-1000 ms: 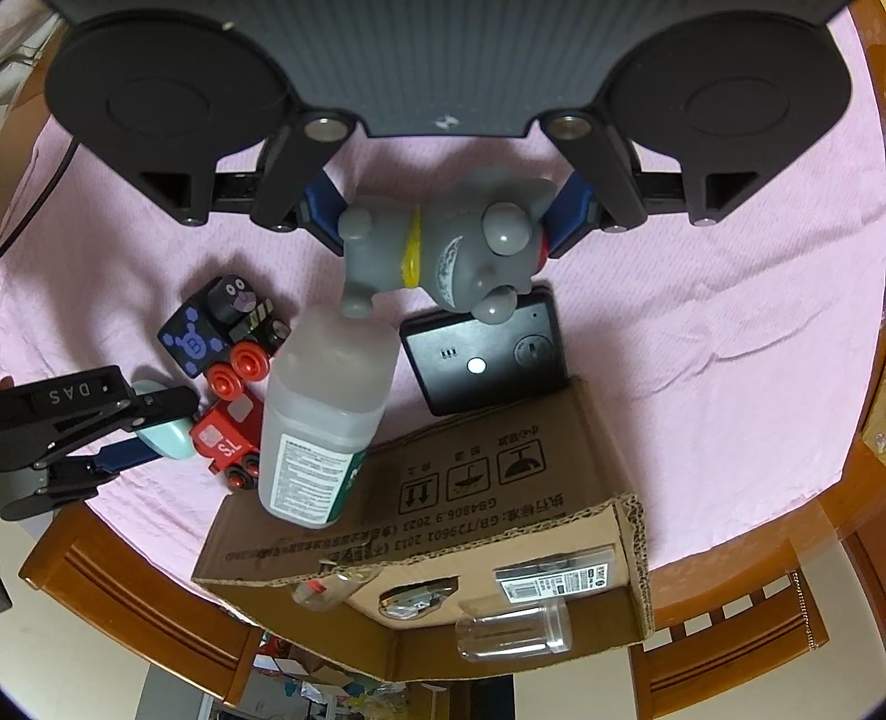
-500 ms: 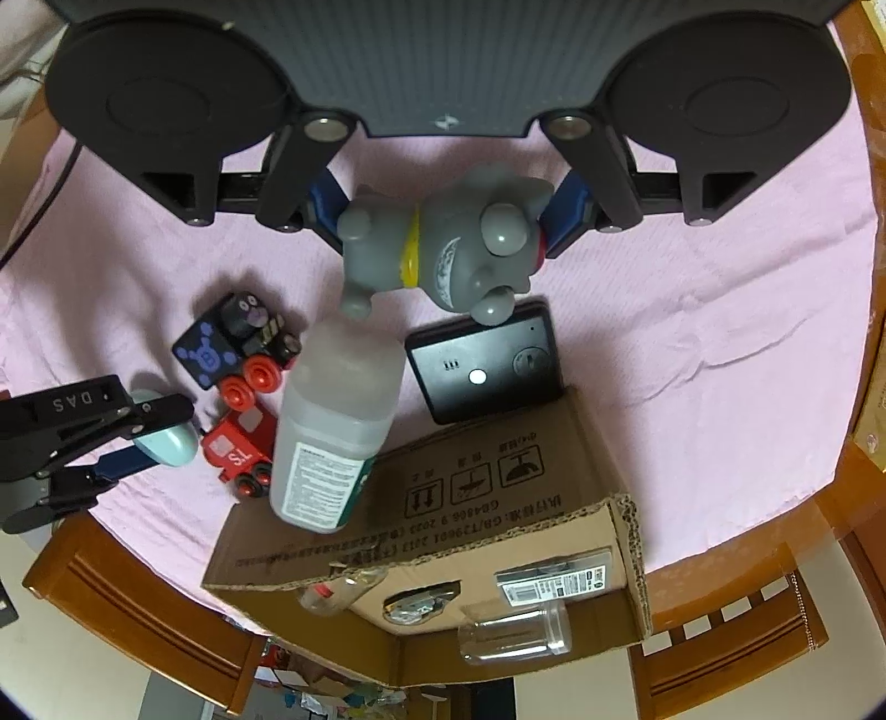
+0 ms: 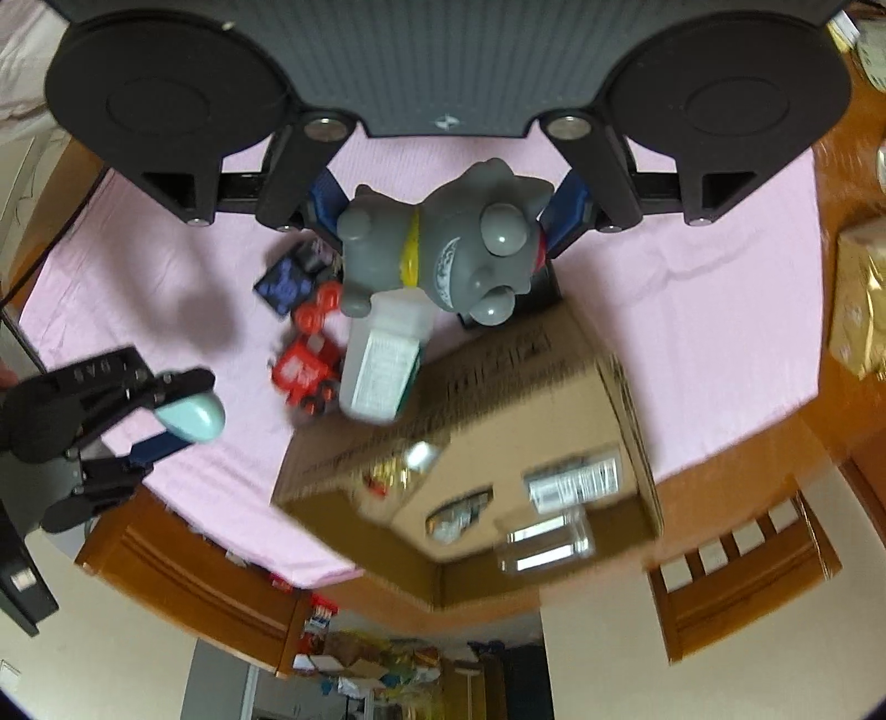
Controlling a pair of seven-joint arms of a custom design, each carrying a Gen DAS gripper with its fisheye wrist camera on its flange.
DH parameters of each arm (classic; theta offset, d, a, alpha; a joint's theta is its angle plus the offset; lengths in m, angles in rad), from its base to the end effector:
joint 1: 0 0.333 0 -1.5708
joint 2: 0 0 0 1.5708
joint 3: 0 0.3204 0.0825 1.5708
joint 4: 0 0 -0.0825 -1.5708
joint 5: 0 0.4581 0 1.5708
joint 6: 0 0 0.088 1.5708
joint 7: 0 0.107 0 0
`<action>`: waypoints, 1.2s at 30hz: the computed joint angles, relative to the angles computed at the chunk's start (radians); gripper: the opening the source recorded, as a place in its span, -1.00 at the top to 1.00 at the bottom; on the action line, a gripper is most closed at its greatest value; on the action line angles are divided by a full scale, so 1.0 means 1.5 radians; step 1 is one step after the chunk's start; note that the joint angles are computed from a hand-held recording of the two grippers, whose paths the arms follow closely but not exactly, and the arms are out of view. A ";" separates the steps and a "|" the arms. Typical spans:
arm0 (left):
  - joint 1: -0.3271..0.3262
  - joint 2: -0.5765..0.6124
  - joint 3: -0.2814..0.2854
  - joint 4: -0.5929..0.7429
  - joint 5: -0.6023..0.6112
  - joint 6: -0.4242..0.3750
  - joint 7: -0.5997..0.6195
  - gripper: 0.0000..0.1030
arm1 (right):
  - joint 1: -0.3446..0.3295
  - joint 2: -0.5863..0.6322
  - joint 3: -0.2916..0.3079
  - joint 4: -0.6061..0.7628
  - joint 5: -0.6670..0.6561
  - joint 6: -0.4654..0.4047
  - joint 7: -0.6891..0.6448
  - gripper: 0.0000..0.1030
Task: Organize rigid objects
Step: 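Lift both items and carry them over the cardboard box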
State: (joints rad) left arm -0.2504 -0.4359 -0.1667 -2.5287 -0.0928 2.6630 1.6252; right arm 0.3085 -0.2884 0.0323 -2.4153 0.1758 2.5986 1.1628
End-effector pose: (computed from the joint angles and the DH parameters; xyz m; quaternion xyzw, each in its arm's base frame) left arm 0.4672 -0.2050 0.4559 -0.5279 0.8020 -0.2278 0.1618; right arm 0.5171 0.1799 0.4362 -0.8633 0.4440 -0.1312 0.2008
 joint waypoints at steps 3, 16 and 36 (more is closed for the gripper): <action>0.006 0.009 -0.003 0.019 0.010 0.015 0.000 -0.37 | 0.006 -0.010 -0.007 0.008 0.009 -0.011 -0.028 -0.12; 0.083 0.141 -0.040 0.141 0.143 0.103 -0.110 -0.38 | 0.010 0.006 -0.009 0.067 0.045 -0.017 -0.091 -0.12; 0.119 0.056 -0.066 0.043 0.288 0.111 -0.360 -0.94 | 0.013 0.073 0.010 0.149 0.046 -0.009 -0.104 -0.12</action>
State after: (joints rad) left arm -0.0715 -0.3518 -0.2661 -2.4649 0.3396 2.8295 1.0847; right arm 0.3281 -0.1787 0.0470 -2.1917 0.2441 2.5844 1.0067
